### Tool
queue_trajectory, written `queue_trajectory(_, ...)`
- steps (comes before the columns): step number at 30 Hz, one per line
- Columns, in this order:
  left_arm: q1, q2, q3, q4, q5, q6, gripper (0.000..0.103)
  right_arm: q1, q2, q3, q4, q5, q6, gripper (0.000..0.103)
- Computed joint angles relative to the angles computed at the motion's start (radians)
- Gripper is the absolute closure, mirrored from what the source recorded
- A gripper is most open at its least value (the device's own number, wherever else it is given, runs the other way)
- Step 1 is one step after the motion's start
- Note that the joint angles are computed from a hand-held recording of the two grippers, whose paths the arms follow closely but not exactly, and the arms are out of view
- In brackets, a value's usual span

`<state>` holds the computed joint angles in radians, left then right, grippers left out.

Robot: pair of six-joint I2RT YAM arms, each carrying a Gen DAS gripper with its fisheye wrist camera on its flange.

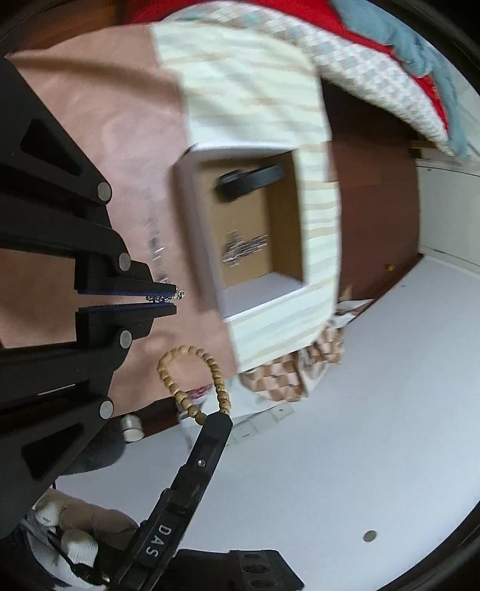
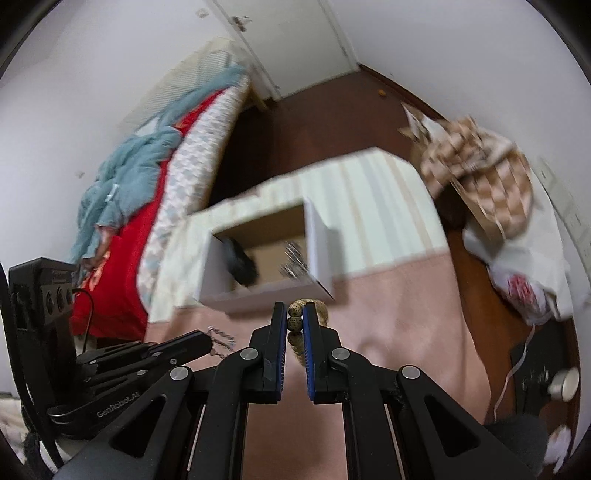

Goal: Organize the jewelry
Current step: 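Carry the bead bracelet and blue-stone chain over the white box, then open both grippers to release the jewelry into the box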

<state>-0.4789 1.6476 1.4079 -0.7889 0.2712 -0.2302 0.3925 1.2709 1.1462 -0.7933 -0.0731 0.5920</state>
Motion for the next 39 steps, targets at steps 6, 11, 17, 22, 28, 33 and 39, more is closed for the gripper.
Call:
queue_trajectory(6,0.083,0.144,0.184,-0.039,-0.017,0.045,0.102,-0.012,0.261,0.296,-0.031,-0.039,-0.1,0.094)
queue_trajectory(11,0.145,0.262,0.252,-0.048,-0.011,0.059,0.102,-0.022,0.498,0.51,-0.079,-0.085,-0.153,0.094)
queue_trajectory(17,0.186,0.356,0.28,-0.081,0.025,0.052,0.102,-0.001,0.733,0.692,-0.133,-0.104,-0.197,0.094)
queue_trajectory(22,0.197,0.386,0.302,-0.117,0.026,0.015,0.099,-0.004,0.851,0.772,-0.128,-0.172,-0.201,0.094)
queue_trajectory(28,0.195,0.376,0.285,-0.112,-0.033,-0.027,0.095,-0.054,0.986,0.879,-0.22,-0.303,-0.188,0.088)
queue_trajectory(33,0.16,0.319,0.232,-0.072,-0.161,-0.048,0.019,-0.067,0.902,0.763,-0.185,-0.194,-0.209,0.049)
queue_trajectory(39,0.124,0.245,0.151,-0.014,-0.309,-0.049,0.012,-0.026,0.732,0.6,-0.15,0.033,-0.243,0.035)
